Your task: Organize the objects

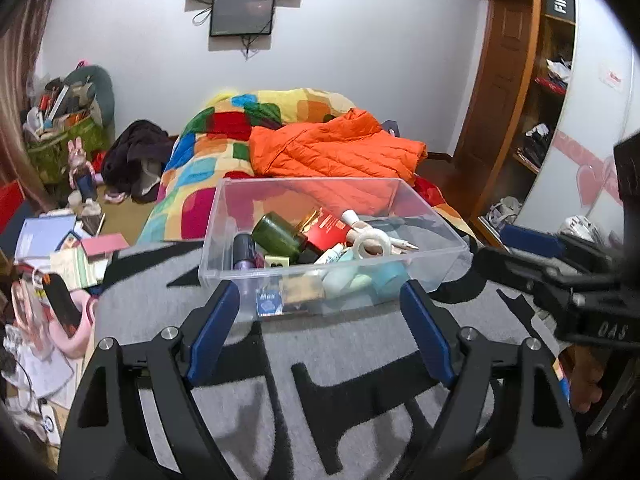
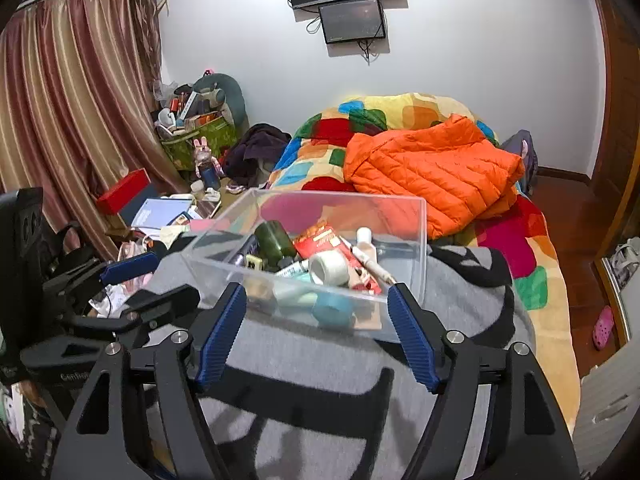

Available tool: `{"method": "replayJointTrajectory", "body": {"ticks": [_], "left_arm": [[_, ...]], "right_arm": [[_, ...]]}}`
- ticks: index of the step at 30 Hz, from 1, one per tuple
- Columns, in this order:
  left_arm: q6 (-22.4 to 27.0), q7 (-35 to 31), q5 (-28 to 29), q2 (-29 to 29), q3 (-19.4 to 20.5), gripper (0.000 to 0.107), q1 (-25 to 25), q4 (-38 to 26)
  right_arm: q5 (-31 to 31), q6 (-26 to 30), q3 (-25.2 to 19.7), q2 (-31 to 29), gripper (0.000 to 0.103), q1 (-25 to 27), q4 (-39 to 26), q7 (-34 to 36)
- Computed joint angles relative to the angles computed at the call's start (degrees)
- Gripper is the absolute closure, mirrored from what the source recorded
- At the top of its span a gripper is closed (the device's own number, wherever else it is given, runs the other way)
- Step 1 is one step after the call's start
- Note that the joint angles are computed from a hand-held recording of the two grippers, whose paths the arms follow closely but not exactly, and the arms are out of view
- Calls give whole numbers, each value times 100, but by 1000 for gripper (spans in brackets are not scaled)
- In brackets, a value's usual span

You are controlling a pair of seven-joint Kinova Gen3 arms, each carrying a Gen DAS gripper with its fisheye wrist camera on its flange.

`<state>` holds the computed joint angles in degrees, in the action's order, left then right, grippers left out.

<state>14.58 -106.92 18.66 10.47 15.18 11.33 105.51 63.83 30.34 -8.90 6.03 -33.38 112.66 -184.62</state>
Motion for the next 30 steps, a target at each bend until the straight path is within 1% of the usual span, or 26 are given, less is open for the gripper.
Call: {"method": "replayJointTrajectory", "body": {"ticks": [3, 6, 12, 18, 21, 26, 30], "left_arm": [[-39, 37, 69, -7, 2, 25, -29, 80], [-86, 308, -155, -29, -175, 24, 175, 156], [-121, 437, -348, -50, -169, 24, 222, 231], [-117, 196, -160, -65, 47, 24, 25, 269], [-120, 193, -194, -68, 0, 24, 84, 274], [-68, -31, 17, -60, 116, 24, -43, 260], [-55, -36, 23, -68, 50, 24, 12, 250]], "right_arm": [[-61, 100, -34, 63, 31, -60, -4, 49], [-40, -29, -16, 78, 31, -90, 84, -41], [10, -84, 16, 123, 31, -167, 131, -170], [-13, -121, 54, 128, 31, -159, 125, -193], [-19, -123, 55, 117, 31, -158, 128, -217], [-105, -113, 53, 117, 31, -139, 109, -147], [-82, -98, 57, 113, 31, -157, 111, -166]]}}
